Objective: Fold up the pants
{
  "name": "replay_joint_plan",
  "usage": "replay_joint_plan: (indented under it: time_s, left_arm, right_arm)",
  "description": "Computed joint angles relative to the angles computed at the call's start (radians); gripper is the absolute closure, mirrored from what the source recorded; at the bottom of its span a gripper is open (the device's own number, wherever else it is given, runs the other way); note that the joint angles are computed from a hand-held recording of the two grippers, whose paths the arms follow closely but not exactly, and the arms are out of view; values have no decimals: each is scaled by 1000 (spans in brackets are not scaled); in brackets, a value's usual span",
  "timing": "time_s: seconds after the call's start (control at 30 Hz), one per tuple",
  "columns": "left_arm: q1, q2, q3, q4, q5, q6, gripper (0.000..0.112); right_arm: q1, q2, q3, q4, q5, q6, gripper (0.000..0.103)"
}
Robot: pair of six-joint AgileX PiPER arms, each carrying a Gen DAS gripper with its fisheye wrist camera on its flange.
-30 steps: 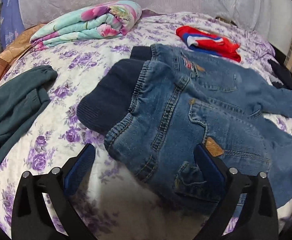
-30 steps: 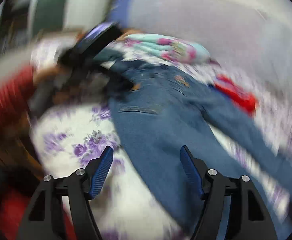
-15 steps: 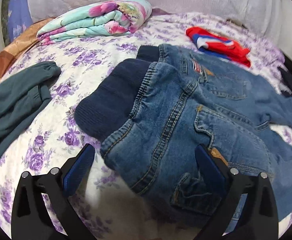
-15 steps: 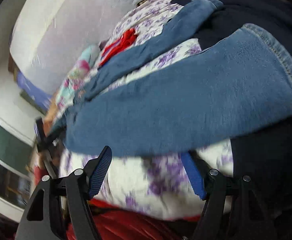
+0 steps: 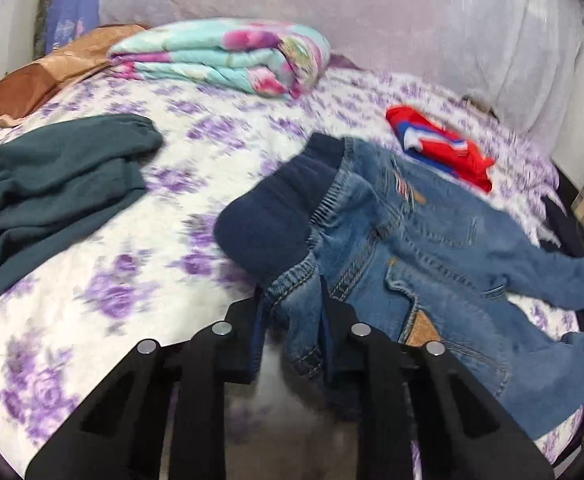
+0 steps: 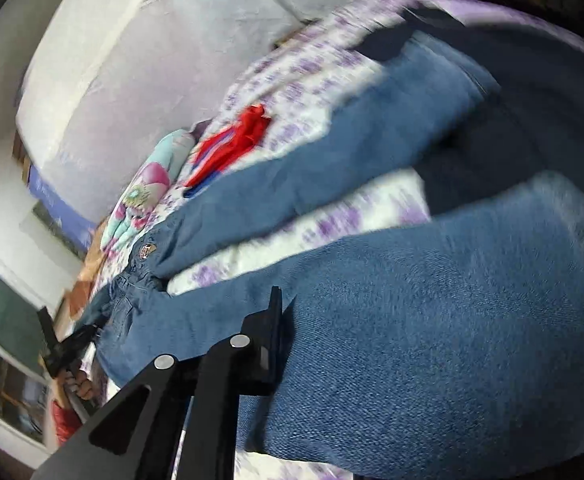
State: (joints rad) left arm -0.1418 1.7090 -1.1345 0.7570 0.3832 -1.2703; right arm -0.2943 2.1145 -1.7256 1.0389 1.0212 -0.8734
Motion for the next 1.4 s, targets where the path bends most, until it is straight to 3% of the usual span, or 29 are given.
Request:
replay_joint_plan:
  time_s: [0.13,0.2,0.23,0.3,0.37,0.43,0.47,0.5,0.53,0.57,0.6,0.67,0.73,0.8,0.87,1.0,1.07,1.13,1.2,1.3,1.4]
  left_arm:
    - [44,-97,163,114,-104,-182,93]
    - [61,-138,258,285,-169,-382,93]
    - [51,-150,281,365,-164,-462,93]
    - [-19,-138,266,428,-53,-501,92]
    - [-80,-121,209,340,77,-381,88]
    - [-102,-160,198,324,146,-342,73]
    - [-114,-194,215,368,182,-377,65]
    - [-127,-220,226,407,226,-409,46]
    - [-137,-250,236,437,277,-431,39]
    - [-136,-270,236,445,306,-427,39]
    - [-127,-284,229,437,308,-405,39]
    - [-81,-296,178,356,237,-301,39]
    - [-33,-253,77,176,120,-101,39]
    - [-34,-175,-38,21,96,99,35]
    - [-61,-31,-215,-99,155,299,28]
    - [-67,270,-534,-184,366,468,27]
    - [-26,332,-523,-199,343,460,22]
    - [2,288,-415,-172,222,404,16]
    - [7,266,-388,-144,222,355,16]
    - [27,257,-367,-188,232,350,14]
    - [54,226,-313,-242,178,366,14]
  right_arm:
    - [24,37,-70,-53,54,6,91]
    - [31,67,-76,-99,49,33,91]
    - [28,81,-65,-107,48,31,91]
    - [-4,92,-30,-50,74,-54,91]
    - [-20,70,-22,-74,102,-51,79]
    - [-45,37,4,-88,116,-58,66]
    - [-68,-11,58,-95,79,-94,60]
    - [-76,-55,109,-108,22,-114,56]
    - [-84,-107,164,-122,-53,-129,53]
    - [-96,-145,201,-122,-110,-141,53]
    - [-108,-165,213,-113,-134,-143,53]
    - [-119,-198,210,-55,-168,-142,53]
    - [-70,-228,190,-32,-223,-157,53]
    - [-13,-253,189,34,-282,-228,49]
    - [62,-247,147,46,-330,-263,38]
    - [145,-212,54,-85,-424,-168,38]
    - [113,-206,66,-109,-427,-136,38]
    - [81,-218,106,-72,-425,-161,38]
    - [57,-205,97,-76,-332,-184,38]
    - [97,-118,21,-281,-200,-111,30]
    - [130,-12,-7,-461,-237,-28,30]
